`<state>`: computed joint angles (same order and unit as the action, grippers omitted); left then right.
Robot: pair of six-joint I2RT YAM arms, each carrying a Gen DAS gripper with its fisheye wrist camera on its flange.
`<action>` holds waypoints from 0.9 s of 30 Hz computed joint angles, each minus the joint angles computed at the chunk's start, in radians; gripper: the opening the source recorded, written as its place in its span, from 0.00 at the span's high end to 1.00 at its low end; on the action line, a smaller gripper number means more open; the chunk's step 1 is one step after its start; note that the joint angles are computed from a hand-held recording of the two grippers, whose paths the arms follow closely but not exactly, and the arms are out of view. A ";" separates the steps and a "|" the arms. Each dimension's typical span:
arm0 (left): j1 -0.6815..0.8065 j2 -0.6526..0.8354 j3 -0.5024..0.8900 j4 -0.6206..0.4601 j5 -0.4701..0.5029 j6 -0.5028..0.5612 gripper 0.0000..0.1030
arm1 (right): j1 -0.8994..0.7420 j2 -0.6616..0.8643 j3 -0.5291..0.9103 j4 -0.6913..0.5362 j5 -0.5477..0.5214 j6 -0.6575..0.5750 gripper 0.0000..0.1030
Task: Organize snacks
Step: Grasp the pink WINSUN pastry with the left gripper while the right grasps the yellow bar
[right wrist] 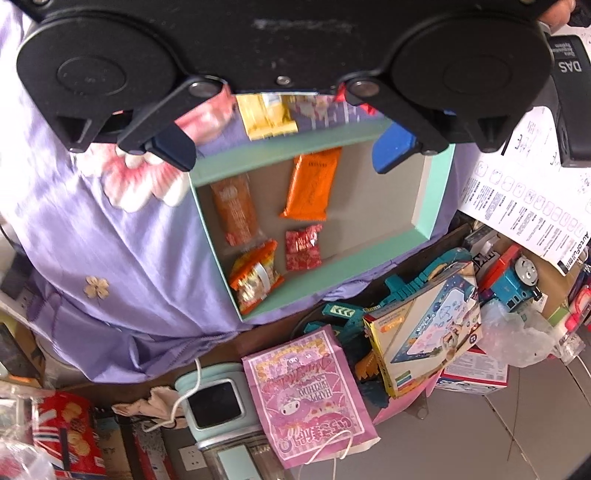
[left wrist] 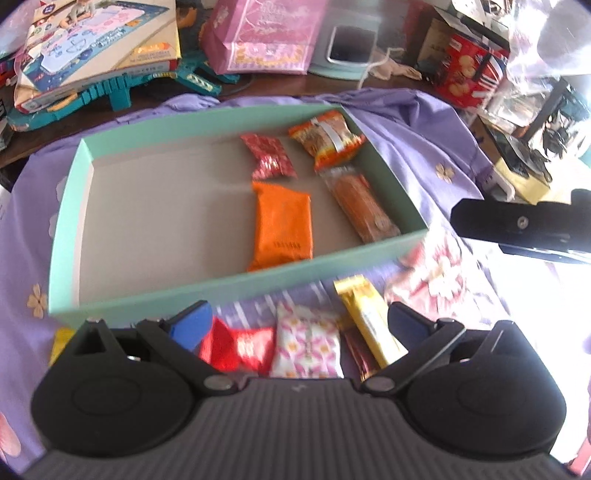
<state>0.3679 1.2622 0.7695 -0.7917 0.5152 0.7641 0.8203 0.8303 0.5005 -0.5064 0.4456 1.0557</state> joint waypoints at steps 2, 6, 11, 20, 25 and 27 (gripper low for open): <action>0.020 -0.017 -0.028 -0.012 -0.001 0.029 0.00 | 0.061 -0.029 -0.021 -0.038 0.033 0.064 0.00; 0.048 -0.047 -0.094 -0.008 -0.020 0.089 0.00 | 0.168 -0.056 -0.080 -0.067 0.072 0.195 0.00; 0.053 -0.055 -0.159 0.044 -0.050 0.126 0.00 | 0.252 -0.006 -0.144 -0.029 0.093 0.316 0.00; -0.003 0.012 -0.178 0.131 -0.067 0.065 0.19 | 0.248 0.085 -0.206 0.095 0.069 0.368 0.11; -0.069 0.053 -0.192 0.204 -0.089 0.005 0.28 | 0.200 0.106 -0.248 0.183 0.025 0.344 0.22; -0.096 0.070 -0.199 0.233 -0.103 -0.016 0.28 | 0.178 0.114 -0.260 0.218 0.009 0.323 0.23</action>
